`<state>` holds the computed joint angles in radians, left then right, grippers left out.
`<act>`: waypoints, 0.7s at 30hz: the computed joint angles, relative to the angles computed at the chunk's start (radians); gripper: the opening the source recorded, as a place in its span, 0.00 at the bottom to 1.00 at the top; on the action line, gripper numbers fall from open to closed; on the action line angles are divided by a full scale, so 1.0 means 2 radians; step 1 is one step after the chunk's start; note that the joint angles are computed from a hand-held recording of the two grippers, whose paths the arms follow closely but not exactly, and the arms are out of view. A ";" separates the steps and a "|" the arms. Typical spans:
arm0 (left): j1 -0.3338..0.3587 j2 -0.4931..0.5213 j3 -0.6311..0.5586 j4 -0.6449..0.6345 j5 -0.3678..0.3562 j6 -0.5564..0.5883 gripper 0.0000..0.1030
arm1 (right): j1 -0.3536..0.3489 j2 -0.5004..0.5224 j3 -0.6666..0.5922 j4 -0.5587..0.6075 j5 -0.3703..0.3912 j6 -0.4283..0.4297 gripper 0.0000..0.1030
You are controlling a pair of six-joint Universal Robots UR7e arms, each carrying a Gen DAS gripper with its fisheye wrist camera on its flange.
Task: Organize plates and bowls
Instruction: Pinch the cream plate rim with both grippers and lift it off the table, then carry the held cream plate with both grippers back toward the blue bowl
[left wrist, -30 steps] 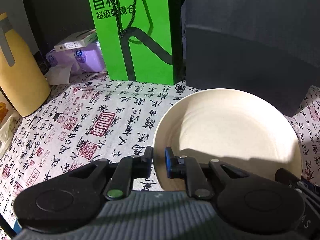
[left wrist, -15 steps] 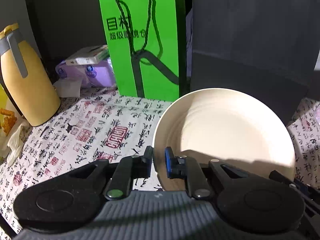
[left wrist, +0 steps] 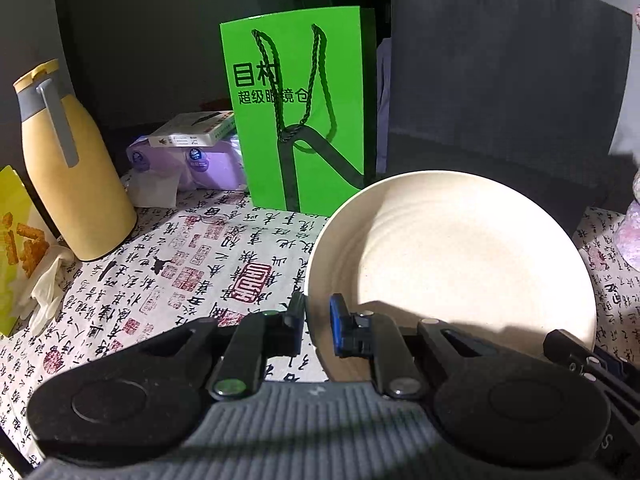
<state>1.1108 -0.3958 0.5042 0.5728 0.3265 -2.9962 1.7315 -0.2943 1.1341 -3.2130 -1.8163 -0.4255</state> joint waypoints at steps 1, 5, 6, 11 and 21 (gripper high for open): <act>-0.002 -0.009 0.017 -0.013 -0.001 0.006 0.13 | 0.001 -0.003 0.006 -0.004 0.000 0.000 0.16; -0.010 -0.040 0.079 -0.062 -0.009 0.026 0.13 | 0.004 -0.016 0.034 -0.028 0.001 -0.002 0.16; -0.011 -0.045 0.086 -0.064 -0.009 0.024 0.13 | 0.006 -0.019 0.041 -0.034 -0.001 -0.004 0.16; -0.021 -0.071 0.132 -0.082 -0.011 0.014 0.13 | 0.009 -0.035 0.070 -0.049 -0.001 -0.002 0.16; -0.040 -0.123 0.226 -0.128 -0.018 0.011 0.13 | 0.018 -0.064 0.130 -0.085 -0.001 0.001 0.16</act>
